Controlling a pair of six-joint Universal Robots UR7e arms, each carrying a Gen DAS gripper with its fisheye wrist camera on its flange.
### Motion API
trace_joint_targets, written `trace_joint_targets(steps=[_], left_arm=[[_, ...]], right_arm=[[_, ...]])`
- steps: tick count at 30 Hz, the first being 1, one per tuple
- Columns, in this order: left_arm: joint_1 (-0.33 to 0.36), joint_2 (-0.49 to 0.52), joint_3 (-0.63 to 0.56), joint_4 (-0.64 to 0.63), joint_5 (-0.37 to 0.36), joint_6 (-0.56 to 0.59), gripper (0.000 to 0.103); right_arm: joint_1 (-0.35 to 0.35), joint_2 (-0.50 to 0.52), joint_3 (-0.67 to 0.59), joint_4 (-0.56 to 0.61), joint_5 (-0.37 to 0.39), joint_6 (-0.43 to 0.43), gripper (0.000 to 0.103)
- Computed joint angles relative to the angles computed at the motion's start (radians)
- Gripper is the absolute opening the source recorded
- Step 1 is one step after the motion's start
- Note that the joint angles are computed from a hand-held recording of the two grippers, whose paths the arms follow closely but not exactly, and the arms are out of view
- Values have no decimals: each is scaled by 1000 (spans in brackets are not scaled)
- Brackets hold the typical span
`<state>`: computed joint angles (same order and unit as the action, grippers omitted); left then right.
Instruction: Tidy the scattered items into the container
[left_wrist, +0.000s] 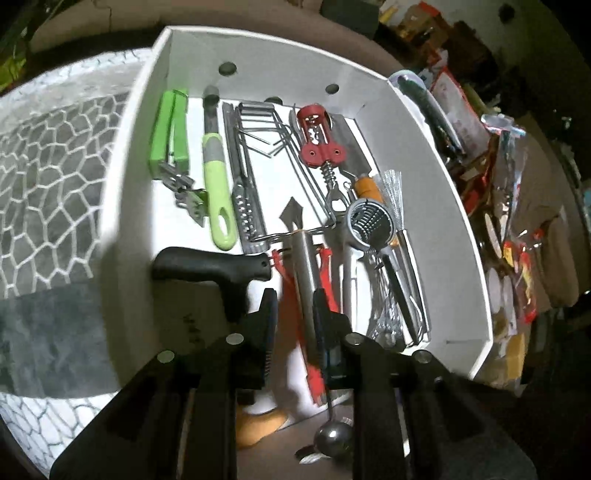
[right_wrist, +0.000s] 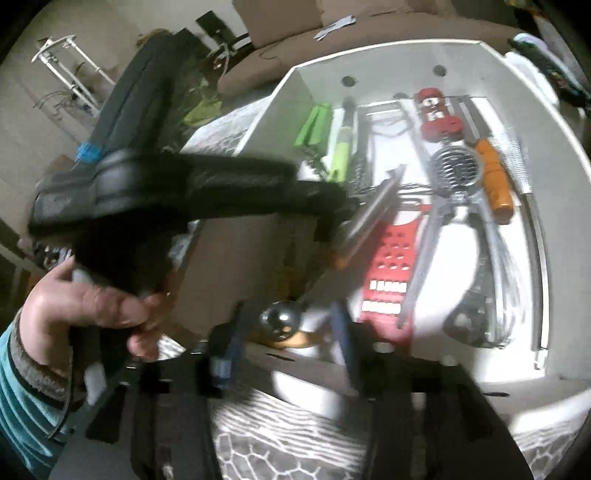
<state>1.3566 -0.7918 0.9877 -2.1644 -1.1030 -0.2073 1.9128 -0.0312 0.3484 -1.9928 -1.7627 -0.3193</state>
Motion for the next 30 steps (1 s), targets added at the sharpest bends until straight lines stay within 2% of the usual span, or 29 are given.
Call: trace_joint_targets(steps=[2,5,7,9,12,14,16,19,22,25,30], left_arm=[[-10,-18,29,-15,27,9,19],[-23,-41,67,-34,53,15,29],[-35,-60,101,-58,74,16,63],[-51,-79,138,-87,104,40,72],[-85,-103,205,-139,194,93,72],[-103,-122,259,-185,239,114,73],[-112,-139,302,-218,253,119,78],[-125,-159,361,-259,281,122,80],[-135,-169,397,-285,313,117,85],[-135,-179,421,-294,305,95,91],[-138,-197,459,-316,296,67,91]], right_arm=[[6,-5,27,-60,-83,-11,58],[17,-4,54,-129,-180,-18,58],[9,-14,65,-147,-152,9,58],[3,-40,104,-201,-123,29,58],[9,-73,174,-300,-169,3,63],[8,-78,188,-316,-195,-3,65],[11,-91,216,-335,-222,-16,68],[17,-107,258,-389,-259,-57,81],[17,-112,275,-427,-264,-77,83],[18,-110,277,-438,-265,-83,83],[22,-135,327,-479,-264,-92,84]])
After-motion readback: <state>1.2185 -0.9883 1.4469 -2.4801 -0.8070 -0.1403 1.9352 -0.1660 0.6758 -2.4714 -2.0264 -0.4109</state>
